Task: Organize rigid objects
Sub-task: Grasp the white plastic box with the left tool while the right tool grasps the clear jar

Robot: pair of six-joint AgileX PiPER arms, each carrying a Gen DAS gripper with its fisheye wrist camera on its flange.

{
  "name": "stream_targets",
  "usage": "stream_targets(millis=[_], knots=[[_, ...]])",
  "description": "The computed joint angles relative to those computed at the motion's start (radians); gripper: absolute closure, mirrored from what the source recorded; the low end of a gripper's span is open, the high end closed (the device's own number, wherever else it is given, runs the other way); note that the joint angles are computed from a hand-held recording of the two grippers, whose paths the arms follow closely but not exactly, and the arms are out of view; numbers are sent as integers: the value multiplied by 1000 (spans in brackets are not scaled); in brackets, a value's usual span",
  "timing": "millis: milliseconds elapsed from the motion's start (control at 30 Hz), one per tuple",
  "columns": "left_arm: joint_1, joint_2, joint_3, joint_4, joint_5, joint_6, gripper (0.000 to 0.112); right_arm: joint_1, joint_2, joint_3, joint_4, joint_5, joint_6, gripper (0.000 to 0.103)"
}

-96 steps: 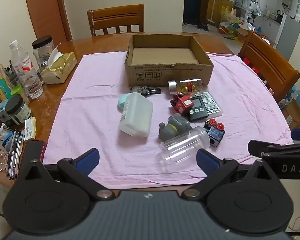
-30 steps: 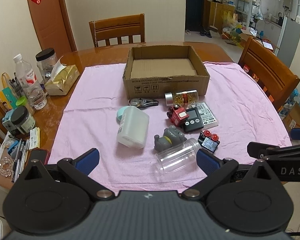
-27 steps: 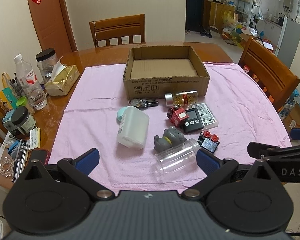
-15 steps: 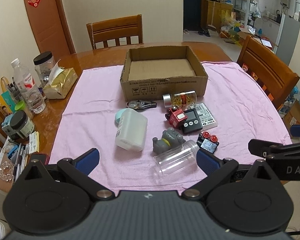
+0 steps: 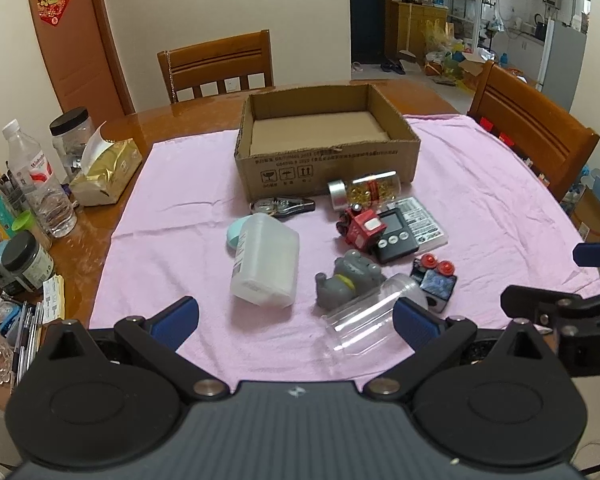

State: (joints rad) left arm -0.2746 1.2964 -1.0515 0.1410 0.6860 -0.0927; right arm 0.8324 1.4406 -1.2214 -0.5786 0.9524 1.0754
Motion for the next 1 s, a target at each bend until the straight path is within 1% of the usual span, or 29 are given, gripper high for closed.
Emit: stream_targets(millis=[67,200,300,467,633,833,1000], knots=[[27,7,13,-39,-16,48,10,2,7,16,-2,-26,8,0],[100,35,23,-164,-32,186,10,8,28,41,-10,-77,21,0],[133,55,32,-190,-54,220,10,4,54,57,-3,-125,26,0],[200,102,19,-284,-63,355,10,-2,130,45,39,-195,-18,0],[268,164,-22,-381,-59,491,10,-35,235,-14,88,-262,-64,0],[308,259,-112,-437,-35,603,10,-80,366,-135,150,-252,-127,0],[294,365,-205,-446,-46,660,10,-92,416,-204,211,-246,-176,0]])
